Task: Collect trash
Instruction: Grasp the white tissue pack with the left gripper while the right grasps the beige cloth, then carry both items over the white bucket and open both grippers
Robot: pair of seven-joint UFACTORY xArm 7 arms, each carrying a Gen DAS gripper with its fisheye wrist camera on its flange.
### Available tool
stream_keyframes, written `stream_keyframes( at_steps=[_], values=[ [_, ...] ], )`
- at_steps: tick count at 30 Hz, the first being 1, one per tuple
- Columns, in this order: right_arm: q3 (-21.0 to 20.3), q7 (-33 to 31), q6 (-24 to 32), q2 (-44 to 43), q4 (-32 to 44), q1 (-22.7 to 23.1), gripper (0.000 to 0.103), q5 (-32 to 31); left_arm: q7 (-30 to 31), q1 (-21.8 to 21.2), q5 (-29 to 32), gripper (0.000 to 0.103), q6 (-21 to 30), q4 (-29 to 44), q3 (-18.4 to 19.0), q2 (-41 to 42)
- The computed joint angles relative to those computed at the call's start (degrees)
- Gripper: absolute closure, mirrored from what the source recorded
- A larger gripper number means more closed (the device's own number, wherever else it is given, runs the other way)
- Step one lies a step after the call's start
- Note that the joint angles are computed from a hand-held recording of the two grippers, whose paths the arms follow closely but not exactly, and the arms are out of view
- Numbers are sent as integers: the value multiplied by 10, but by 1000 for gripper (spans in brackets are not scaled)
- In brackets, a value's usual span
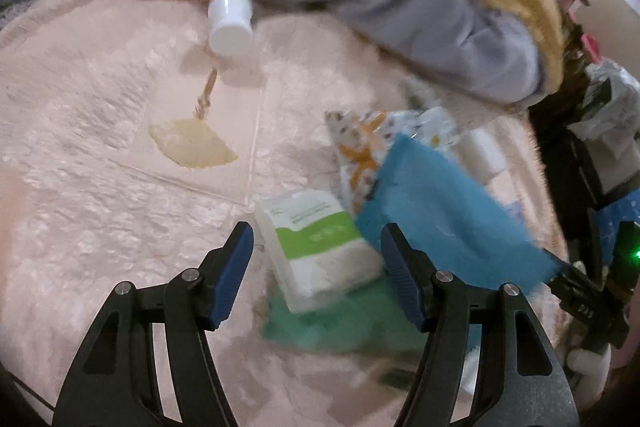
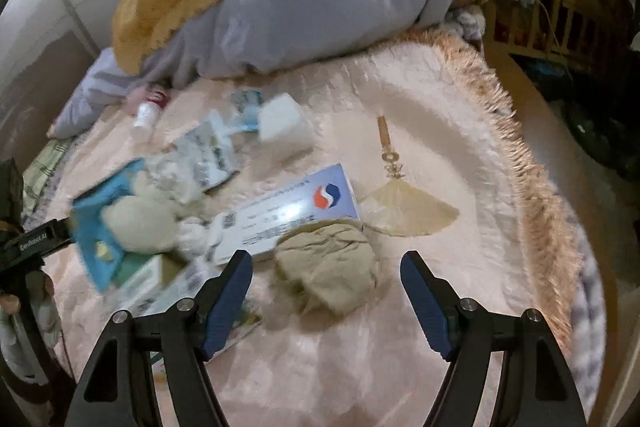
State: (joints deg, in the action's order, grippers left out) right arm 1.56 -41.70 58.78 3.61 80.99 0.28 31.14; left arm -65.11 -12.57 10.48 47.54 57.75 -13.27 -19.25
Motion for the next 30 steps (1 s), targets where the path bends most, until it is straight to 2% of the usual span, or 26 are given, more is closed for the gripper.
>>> stream_keyframes(
  at_steps=[1, 3, 4, 5, 6, 9, 14, 19, 24, 30],
  values=[
    [1, 4, -6, 4, -2, 2, 42, -8, 13, -3, -9, 38, -1, -2, 6, 8],
    [4, -9, -39, -2, -25, 5, 52, -10, 34, -9, -21, 38, -15, -15, 13, 11],
    [5, -25, -50, -10, -35, 5, 65, 0, 34, -7, -18, 43, -27, -25, 13, 6],
    [3, -32, -45, -12, -35, 5, 71, 7, 27, -4, -14, 52, -44, -39, 11, -3],
    [2, -38, -38, -17, -34, 4, 72, 16, 28, -2, -15, 67, -53, -47, 12, -9],
    [-5, -70, -47, -46, -52, 3, 73, 48, 31, 3, -17, 77, -62, -55, 13, -29],
    [-35, -109, -2, -95, -63, -3, 73, 96, 40, 15, 11, 78, -50, -35, -9, -72],
    [-71, -113, 41, -132, -69, -18, 73, 110, 53, 11, 25, 79, -31, 26, -41, -79],
    [-106, -112, 55, -149, -71, -44, 73, 107, 64, -5, 57, 79, -18, 137, -85, -12],
    [-136, -117, 64, -145, -57, -84, 73, 93, 53, -55, 128, 79, 6, 276, -122, 123]
  ],
)
